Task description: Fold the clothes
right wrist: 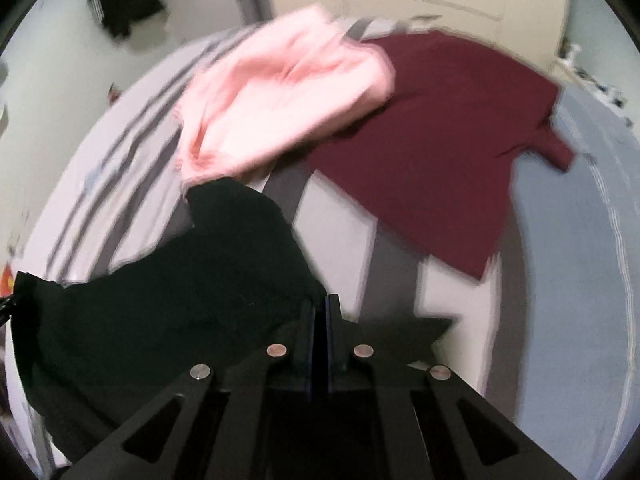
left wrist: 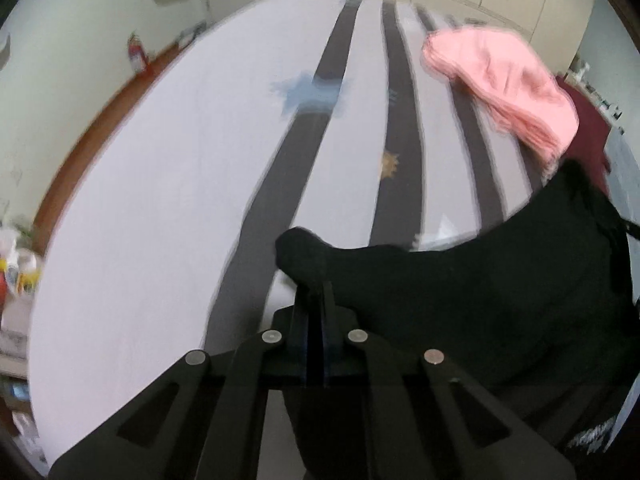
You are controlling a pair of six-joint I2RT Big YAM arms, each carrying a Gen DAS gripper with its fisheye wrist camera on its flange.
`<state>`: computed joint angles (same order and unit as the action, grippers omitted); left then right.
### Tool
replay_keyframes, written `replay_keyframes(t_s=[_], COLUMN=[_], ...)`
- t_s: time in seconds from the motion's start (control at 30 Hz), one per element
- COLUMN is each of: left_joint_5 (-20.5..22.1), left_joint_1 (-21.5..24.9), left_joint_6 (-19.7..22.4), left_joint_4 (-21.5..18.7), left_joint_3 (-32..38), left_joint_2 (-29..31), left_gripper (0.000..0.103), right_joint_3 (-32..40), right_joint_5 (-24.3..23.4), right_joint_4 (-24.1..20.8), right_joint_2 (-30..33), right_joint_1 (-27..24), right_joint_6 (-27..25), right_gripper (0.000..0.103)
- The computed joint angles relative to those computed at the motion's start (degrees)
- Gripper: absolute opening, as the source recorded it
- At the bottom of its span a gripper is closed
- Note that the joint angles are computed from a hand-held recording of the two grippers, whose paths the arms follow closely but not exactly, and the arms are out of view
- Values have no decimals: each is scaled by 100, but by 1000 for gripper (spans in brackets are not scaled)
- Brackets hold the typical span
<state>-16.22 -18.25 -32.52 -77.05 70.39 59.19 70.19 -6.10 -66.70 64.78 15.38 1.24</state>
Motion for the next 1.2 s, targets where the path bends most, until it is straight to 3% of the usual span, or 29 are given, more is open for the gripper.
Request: replay_keyframes(t_s=[0.13, 0.27, 0.33, 0.43, 0.5, 0.53, 0.6, 0.7, 0.8, 0.93, 1.03, 1.13, 1.2], left_joint_5=[-17, -50, -163, -323, -475, -508, -242, 128, 444, 497, 528, 539, 557], left_joint_1=[213, 211, 136, 26, -59, -109, -213, -359, -480, -913, -1484, -2159, -2631], left_joint_6=[1036, 1717, 1884, 1683, 1544, 1469, 1402, 1551, 1315, 559, -312, -1281, -1979], left_joint_4=[365, 423, 166, -661, -1013, -998, -595, 163, 440, 233, -132, -475, -586], left_joint_3=[1631, 3900, 5203, 7355, 7931, 7787, 6635, 4671, 2674, 1010, 152, -226, -324], left_joint_2=[1168, 2824, 3561, 4934, 5370, 5341, 4737, 3657, 2416, 1231, 276, -377, -670], left_gripper=[3, 3, 3, 7, 25, 29, 42, 44, 45, 45, 45, 46, 54], right_joint_3=[744, 1839, 2472, 2905, 2973, 2946, 2571, 1765, 641, -645, -1075, -1295, -1330], right_joint_5=[-177, -346, -196, 281, 470, 446, 299, -236, -613, -747, -807, -1085, -1321], right_joint_4=[-113, -195, -193, -137, -240, -319, -356, -385, -535, -1108, -1674, -2408, -2935], right_joint_2=[121, 628, 963, 1222, 1349, 1393, 1179, 579, -378, -1626, -2369, -3014, -3297], right_joint_1=[-728, -1483, -1700, -1899, -2023, -2085, -2172, -2357, -2532, -2799, -3103, -3677, -4219], right_joint_6=[-67, 27, 69, 291, 304, 226, 7, -301, -639, -1060, -1336, -1776, -2203], right_gripper=[3, 3, 3, 2, 8, 12, 23, 23, 31, 32, 33, 37, 43])
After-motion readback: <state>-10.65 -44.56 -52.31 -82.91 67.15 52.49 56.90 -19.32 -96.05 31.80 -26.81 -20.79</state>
